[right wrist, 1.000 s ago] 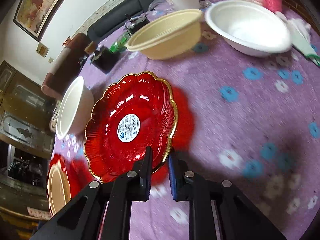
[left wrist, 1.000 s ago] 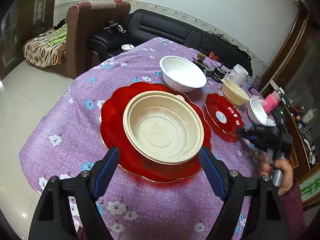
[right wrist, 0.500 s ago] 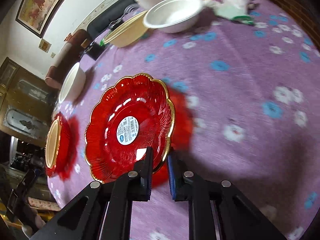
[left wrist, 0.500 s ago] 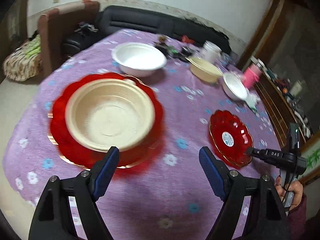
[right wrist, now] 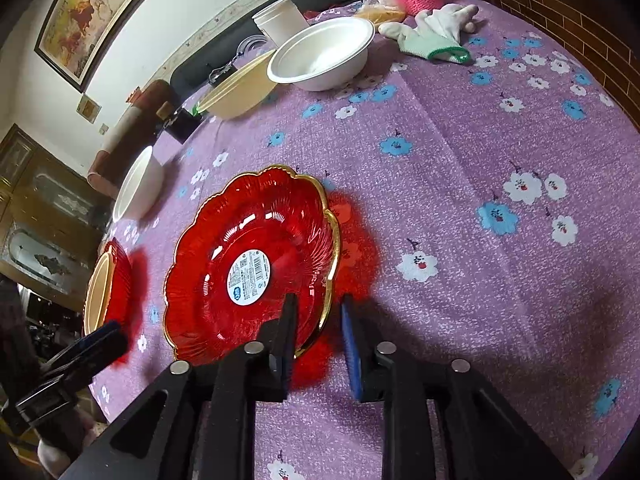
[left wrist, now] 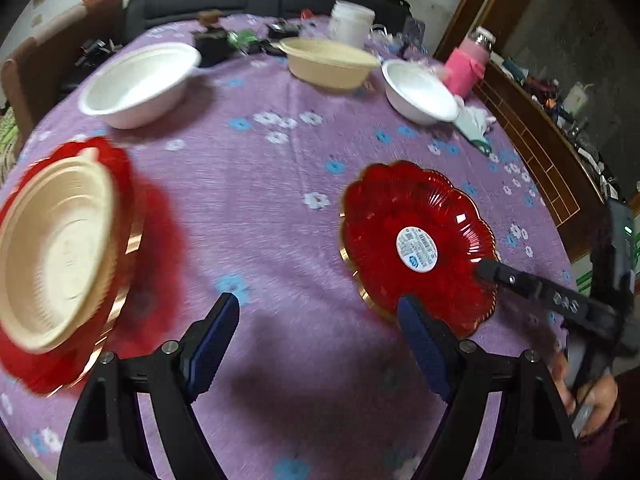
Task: Organize plates and bowls
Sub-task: 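Grasp the red plate rim with the left gripper while the right gripper holds it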
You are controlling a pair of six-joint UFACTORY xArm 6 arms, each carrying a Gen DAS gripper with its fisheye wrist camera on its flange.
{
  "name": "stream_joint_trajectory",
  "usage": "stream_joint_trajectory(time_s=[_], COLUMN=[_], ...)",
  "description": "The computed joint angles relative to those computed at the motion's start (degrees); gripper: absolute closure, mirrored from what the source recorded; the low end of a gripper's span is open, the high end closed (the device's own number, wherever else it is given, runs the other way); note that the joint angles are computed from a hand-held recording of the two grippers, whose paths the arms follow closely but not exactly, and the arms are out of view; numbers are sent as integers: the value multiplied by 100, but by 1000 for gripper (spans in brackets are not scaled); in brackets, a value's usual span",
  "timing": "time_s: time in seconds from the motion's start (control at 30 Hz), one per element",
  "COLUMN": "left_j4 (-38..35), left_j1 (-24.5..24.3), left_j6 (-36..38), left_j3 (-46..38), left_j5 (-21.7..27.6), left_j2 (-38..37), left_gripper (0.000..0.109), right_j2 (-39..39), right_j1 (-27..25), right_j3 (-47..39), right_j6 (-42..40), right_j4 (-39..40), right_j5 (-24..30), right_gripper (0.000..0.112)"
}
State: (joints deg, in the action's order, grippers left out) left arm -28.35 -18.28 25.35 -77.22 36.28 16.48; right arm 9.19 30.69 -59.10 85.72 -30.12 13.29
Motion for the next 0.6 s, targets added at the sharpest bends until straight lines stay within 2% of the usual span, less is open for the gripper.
stream_joint_trajectory(time_s=[0.13, 0.23, 0.33, 0.4, 0.47, 0.6], left_j4=[51, 296, 524, 433, 456, 498], left_j1=[-114, -175, -253, -293, -355, -383], left_j6=[-283, -624, -768, -617, -563, -617], left_j3=[-631, -1031, -1140, -1237, -1218, -1031], left_j5=[201, 257, 133, 220, 199, 19], left_j2=[570, 936, 1045, 1104, 1097, 981], left_gripper=[28, 30, 45, 68, 78, 78], right_j2=[44, 125, 190, 245, 311, 328], right_j1=[-38, -27, -12, -1, 21, 85], right_j3=[-29, -148, -236, -295, -375, -515], right_j6=[349, 309, 256, 266, 267, 538], right_j4=[-386, -436, -458, -516, -578, -947], right_j5=[-54, 38, 87, 104, 147, 443], right_gripper=[88, 88, 88, 88, 88, 90])
